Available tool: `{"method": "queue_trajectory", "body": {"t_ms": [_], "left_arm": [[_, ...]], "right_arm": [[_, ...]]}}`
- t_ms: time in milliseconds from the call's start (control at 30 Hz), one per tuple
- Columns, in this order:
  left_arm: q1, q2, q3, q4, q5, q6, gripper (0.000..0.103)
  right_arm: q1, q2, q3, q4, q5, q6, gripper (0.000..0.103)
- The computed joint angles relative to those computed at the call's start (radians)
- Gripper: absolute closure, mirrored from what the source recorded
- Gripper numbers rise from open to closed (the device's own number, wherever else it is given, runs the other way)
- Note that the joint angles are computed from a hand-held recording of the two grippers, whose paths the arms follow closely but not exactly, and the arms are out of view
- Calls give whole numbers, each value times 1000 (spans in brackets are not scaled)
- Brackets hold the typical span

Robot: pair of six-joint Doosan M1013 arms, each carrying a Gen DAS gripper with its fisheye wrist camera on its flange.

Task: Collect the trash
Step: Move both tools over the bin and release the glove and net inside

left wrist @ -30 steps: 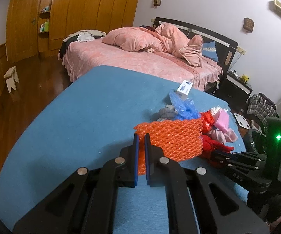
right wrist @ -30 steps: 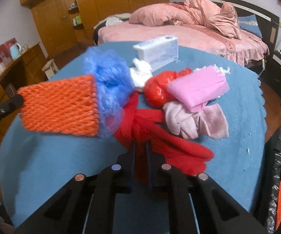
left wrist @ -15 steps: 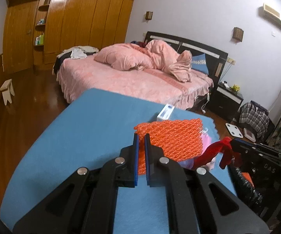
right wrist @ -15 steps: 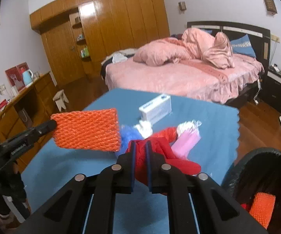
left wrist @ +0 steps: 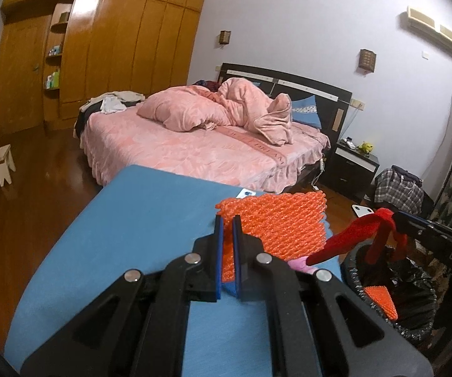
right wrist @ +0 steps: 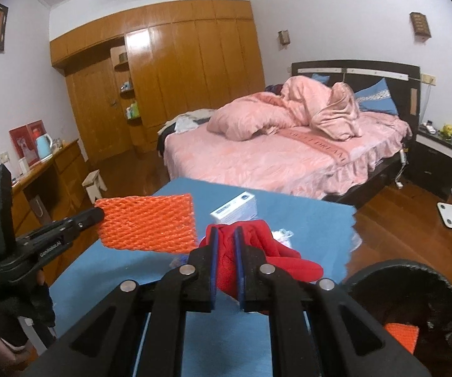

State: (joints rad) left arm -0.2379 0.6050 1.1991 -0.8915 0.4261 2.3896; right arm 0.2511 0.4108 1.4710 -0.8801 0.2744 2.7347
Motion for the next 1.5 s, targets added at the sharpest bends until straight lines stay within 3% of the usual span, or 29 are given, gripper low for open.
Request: {"method": "queue_trajectory", "body": {"t_ms": [300,467,733,933,1033,1067,1100,1167,1233,1333,1433,1500], "left_arm": [[-38,2,-12,-81,53,108,98],[-72,13,-27,-123,109,162,98],[-141,34,-45,-165,166,245,98],[-187,70,-91,-150,233,236,98],[-204,96,-126,-123,292,223,91],[-209,105,-137,-109,311,216,82],[-211,109,-141,-101,316,214,70],[-213,114,-141,-97,323,217,59],[-211,114,-134,-87,318,212,54],[-200,109,-122,-72,293,198,43],[-185,91,-89,-67,234,207,30],[-174,82,-72,-54,199,202,23]], "right_arm": [[-18,-76,95,-268,87,297,93],[-36,-118,154,-337,153,391,93],[-64,-170,235,-351,257,455,93],[-91,-186,275,-311,308,463,92],[-102,-188,288,-287,336,464,87],[-105,-191,294,-284,341,468,86],[-108,-194,300,-278,346,470,84],[-108,-198,311,-276,364,481,64],[-107,-201,318,-283,370,498,53],[-101,-196,316,-300,381,521,17],[-90,-188,308,-333,376,551,5],[-84,-179,297,-335,360,549,5]]}}
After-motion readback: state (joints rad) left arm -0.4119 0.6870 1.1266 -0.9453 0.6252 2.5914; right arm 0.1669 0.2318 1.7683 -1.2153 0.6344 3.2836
